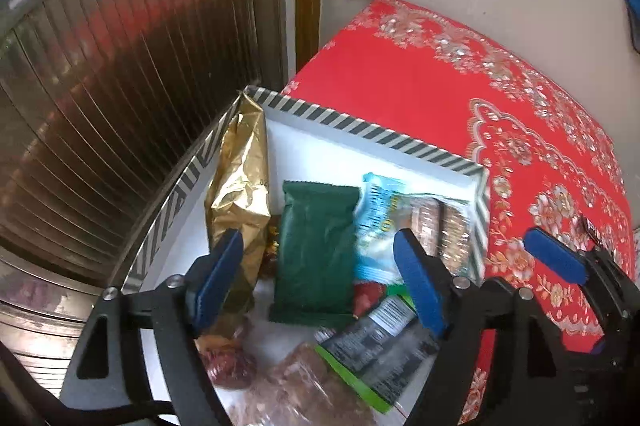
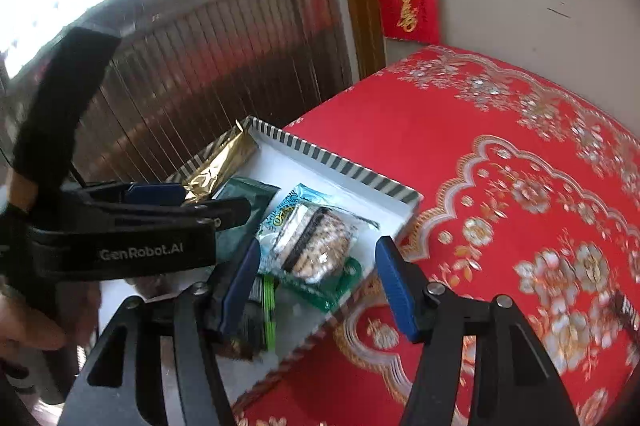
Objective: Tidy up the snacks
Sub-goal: 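Move both tools back over the Nescafe stick and red chocolate packet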
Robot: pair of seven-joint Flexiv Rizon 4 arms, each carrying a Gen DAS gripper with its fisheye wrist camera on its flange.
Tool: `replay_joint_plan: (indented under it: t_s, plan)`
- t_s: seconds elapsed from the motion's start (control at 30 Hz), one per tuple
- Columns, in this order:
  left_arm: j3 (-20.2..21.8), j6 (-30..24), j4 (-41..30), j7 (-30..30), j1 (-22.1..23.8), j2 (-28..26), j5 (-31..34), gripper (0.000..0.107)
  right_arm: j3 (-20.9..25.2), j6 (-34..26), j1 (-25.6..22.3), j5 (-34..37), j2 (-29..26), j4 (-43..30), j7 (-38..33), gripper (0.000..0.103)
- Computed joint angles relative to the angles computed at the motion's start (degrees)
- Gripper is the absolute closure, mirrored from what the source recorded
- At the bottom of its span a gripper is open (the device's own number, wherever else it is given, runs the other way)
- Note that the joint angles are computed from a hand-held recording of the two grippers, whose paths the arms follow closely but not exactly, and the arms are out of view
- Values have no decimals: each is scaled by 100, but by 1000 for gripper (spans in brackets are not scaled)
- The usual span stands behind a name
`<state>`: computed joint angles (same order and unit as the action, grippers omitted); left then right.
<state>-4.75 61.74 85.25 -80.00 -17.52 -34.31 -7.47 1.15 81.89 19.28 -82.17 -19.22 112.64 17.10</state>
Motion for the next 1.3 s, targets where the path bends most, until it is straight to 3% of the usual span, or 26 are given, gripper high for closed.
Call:
replay_joint_plan:
  t_s: [0.07, 0.23, 0.37, 0.53, 0.63, 1.0, 1.3]
  plan:
    - [-49, 266, 260, 48, -20, 156, 18, 24, -17, -68, -38, -420, 241, 220, 432, 43]
    - [-70, 729, 709, 41, -172, 446, 114, 24, 322, -532, -288, -561, 876, 882, 790, 42]
    - [-321, 1200, 1197, 204, -203, 715, 17, 22, 537, -878, -482, -682, 1491, 1467, 1195, 40]
    - [-527, 1602, 1550, 378, -352, 884, -122, 21, 849, -1428, -611, -121, 2235, 2169, 1057, 38]
    - [-694, 1583, 1629, 501, -412, 906, -261, 21, 955, -1574, -689, 172, 2613, 2532, 1082, 38]
    - [-599, 1700, 1714, 378, -972, 909, -36, 21, 1325, -2094, -780, 1074, 3450, 3313, 1109, 38]
    - [-470, 1186, 1151, 106, -1361, 641, 190, 20, 1568, -2512, -827, 2257, 4225, 3829, 548, 33]
